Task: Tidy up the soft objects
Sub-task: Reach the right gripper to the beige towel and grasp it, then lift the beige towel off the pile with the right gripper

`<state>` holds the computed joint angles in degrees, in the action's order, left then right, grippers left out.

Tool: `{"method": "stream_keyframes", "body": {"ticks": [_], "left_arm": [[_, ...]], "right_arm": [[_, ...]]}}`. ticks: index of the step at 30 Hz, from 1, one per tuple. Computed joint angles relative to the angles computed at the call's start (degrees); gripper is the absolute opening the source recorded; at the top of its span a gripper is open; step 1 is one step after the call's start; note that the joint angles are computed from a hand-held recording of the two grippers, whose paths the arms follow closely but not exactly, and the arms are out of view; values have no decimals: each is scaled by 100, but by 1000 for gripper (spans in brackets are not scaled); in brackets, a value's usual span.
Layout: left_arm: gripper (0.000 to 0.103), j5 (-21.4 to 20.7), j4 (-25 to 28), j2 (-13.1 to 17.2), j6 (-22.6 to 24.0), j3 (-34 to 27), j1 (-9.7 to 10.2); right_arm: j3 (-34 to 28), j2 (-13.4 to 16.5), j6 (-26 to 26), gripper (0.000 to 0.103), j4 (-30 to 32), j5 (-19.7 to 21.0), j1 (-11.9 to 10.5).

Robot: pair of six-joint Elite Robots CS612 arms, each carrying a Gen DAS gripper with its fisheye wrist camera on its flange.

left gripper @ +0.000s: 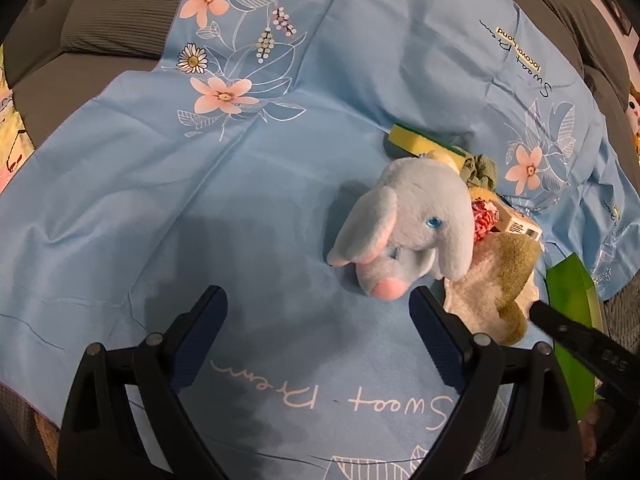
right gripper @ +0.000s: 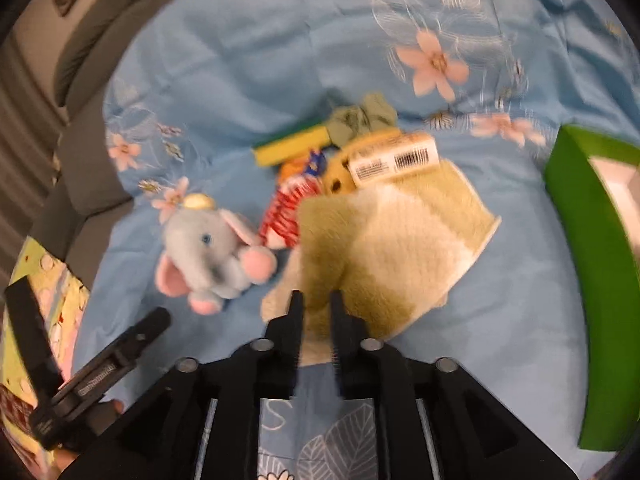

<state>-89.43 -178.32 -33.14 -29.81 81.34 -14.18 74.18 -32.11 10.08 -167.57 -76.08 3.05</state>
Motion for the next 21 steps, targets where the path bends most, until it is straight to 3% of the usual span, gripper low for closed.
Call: {"method": "stream_keyframes", "body": {"ticks": [1,3,4,8,9,10,11,15,21], "left_arm": [[92,-6,4,2,3,-3,0],[92,-31,40,5,25,-14,-2],[92,-45,47,6,36,-15,-3],[92,-94,92,15,64,-37,0],[92,-105,103,16,64,-40,2],[92,-114,109,14,63,-41,2],[92,-138,116,15,72,-45,8],[92,-130,83,2,57,-29,18],[92,-195,-91,-26,-98,33,54]], "right_arm": [[-84,49,33,41,126,-39,2],[-217,138,125,64,212,-246,28],[-275,187,163,69,150,-342,46],[-584,432,-6,69,2,-648,148],[-644,499,-22,57,-69,-760,174],[-675,541,21,23,-85,-818,185],[-738,566,61,16,69,-771,178],[-597,467,282,15,28,-327,95],[175,-24,547,15,-792,1370,-155]]}}
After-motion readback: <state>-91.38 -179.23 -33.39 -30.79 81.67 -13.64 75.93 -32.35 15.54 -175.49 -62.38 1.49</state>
